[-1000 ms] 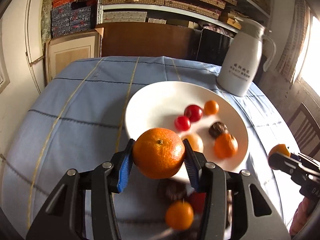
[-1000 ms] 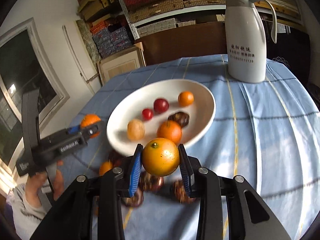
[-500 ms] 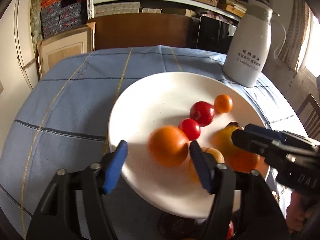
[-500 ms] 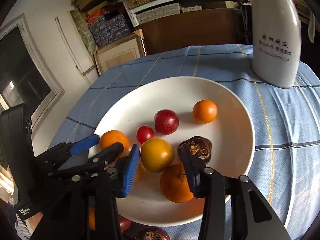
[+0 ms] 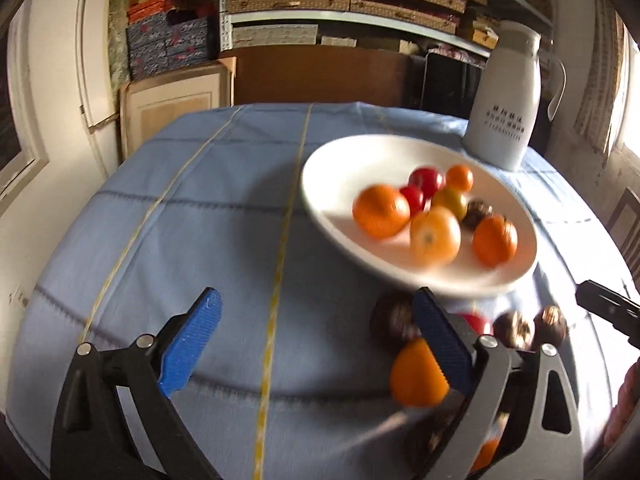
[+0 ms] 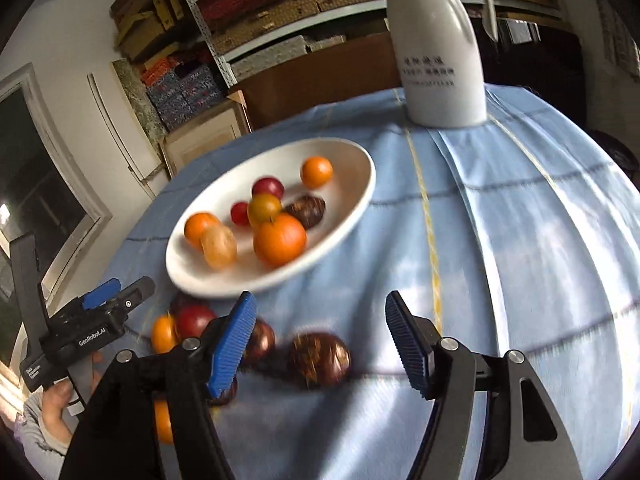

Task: Organize fruits
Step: 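Withdraw both open tools from the plate toward the loose orange and brown fruits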

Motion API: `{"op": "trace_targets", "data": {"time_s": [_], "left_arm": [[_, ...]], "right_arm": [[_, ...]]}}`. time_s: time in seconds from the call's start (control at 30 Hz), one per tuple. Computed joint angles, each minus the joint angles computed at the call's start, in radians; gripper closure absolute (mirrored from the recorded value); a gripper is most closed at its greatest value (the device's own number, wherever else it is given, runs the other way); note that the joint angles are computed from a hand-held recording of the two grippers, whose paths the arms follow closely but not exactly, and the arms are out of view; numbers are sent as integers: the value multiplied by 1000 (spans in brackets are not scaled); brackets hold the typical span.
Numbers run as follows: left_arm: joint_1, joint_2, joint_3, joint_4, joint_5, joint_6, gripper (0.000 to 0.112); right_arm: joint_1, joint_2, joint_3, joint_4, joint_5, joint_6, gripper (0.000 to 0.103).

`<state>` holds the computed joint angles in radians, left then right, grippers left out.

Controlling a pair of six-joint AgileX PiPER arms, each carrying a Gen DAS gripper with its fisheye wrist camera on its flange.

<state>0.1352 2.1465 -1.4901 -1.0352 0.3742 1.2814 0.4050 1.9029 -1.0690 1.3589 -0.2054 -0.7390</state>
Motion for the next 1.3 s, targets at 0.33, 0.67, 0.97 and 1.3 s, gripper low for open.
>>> {"op": "trace_targets", "data": {"time_s": [0.33,0.67,0.97,1.3], "left_arm": [[4,-103,215,-355,-19,464,14],[28,-16,54,47,97,19,13],[107,-58,123,-90,94,117,13],[77,-3,43,95,165,-34,18]], "right_arm": [[66,-19,74,4,-87,43,19],[64,0,44,122,-76,-82,19],[68,-7,54,67,-80,-36,19],[77,-9,55,75,-91,-46,19]]}}
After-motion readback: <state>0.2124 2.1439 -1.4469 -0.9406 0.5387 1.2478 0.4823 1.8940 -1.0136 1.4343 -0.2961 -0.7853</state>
